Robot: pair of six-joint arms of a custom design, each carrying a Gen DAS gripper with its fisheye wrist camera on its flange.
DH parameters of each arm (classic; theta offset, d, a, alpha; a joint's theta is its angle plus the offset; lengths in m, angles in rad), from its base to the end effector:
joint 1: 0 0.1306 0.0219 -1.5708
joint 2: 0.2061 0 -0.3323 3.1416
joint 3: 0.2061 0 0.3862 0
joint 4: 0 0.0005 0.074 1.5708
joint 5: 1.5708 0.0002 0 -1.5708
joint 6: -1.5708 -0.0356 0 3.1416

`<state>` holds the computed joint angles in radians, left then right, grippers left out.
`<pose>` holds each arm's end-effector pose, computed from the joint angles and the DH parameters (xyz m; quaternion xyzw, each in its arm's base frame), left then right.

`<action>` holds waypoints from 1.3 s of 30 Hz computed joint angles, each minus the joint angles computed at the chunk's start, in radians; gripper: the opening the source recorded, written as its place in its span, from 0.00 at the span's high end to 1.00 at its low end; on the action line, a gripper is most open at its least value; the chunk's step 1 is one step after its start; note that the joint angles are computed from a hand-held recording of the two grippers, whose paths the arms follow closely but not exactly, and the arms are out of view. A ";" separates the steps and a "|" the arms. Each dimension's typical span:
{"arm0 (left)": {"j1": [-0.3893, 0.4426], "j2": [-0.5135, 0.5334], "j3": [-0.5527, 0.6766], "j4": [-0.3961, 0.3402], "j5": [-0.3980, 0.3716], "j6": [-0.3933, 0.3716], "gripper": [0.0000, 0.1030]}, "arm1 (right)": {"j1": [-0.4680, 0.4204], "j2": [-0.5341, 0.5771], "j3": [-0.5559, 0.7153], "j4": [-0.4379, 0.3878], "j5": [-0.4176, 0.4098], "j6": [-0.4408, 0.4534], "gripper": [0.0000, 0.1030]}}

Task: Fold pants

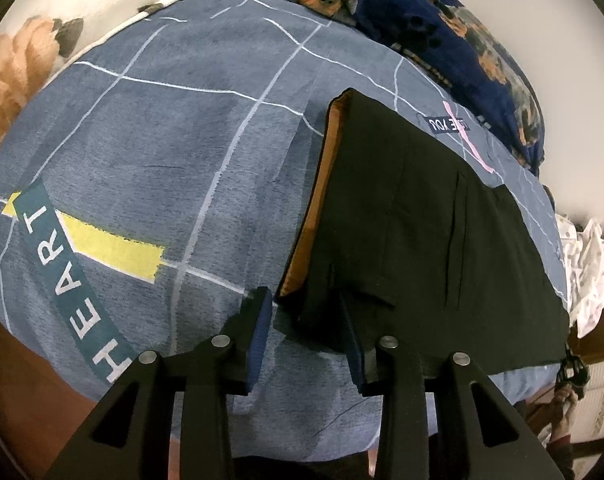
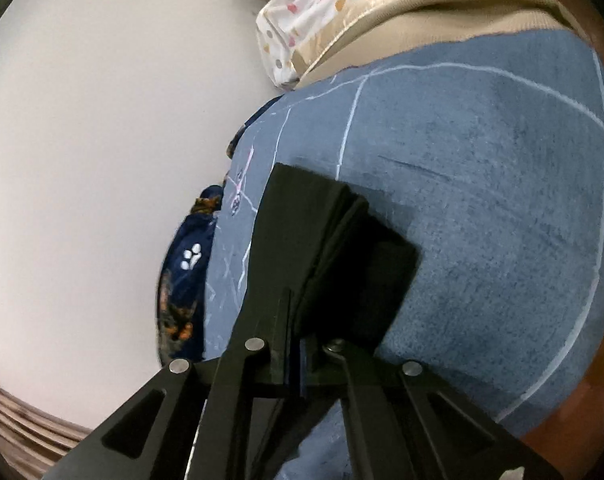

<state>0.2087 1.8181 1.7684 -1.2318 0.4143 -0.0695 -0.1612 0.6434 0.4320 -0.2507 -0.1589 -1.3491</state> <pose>0.5738 0.1064 0.3079 -0.0378 0.9681 -0.1820 0.1679 0.2749 -0.0395 0.2503 0.5505 0.6458 0.3496 0.3971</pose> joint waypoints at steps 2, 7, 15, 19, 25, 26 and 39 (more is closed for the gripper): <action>0.001 0.003 0.003 -0.002 0.003 -0.001 0.65 | 0.002 0.010 0.017 -0.029 0.000 0.008 1.00; 0.003 0.002 0.002 -0.001 0.011 0.006 0.65 | -0.012 0.016 0.021 -0.025 -0.027 -0.006 1.00; 0.005 0.003 0.003 -0.004 0.013 0.006 0.65 | -0.029 -0.036 -0.015 -0.018 -0.051 -0.019 0.96; 0.006 -0.001 -0.005 0.003 0.017 0.011 0.64 | -0.017 -0.067 -0.034 -0.016 -0.038 -0.038 0.96; 0.005 0.001 -0.002 -0.001 0.016 0.009 0.64 | -0.058 -0.081 -0.061 0.037 -0.087 -0.109 0.89; 0.006 0.001 -0.002 0.000 0.017 0.008 0.64 | -0.074 -0.108 -0.062 0.007 -0.074 -0.114 0.83; 0.010 -0.004 -0.012 0.008 0.033 0.017 0.64 | -0.167 -0.322 -0.009 -0.355 -0.002 0.028 0.46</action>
<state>0.2185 1.8143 1.7565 -1.2239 0.4475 -0.0521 -0.3287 0.3218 0.4234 -0.6059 -0.1612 -1.3211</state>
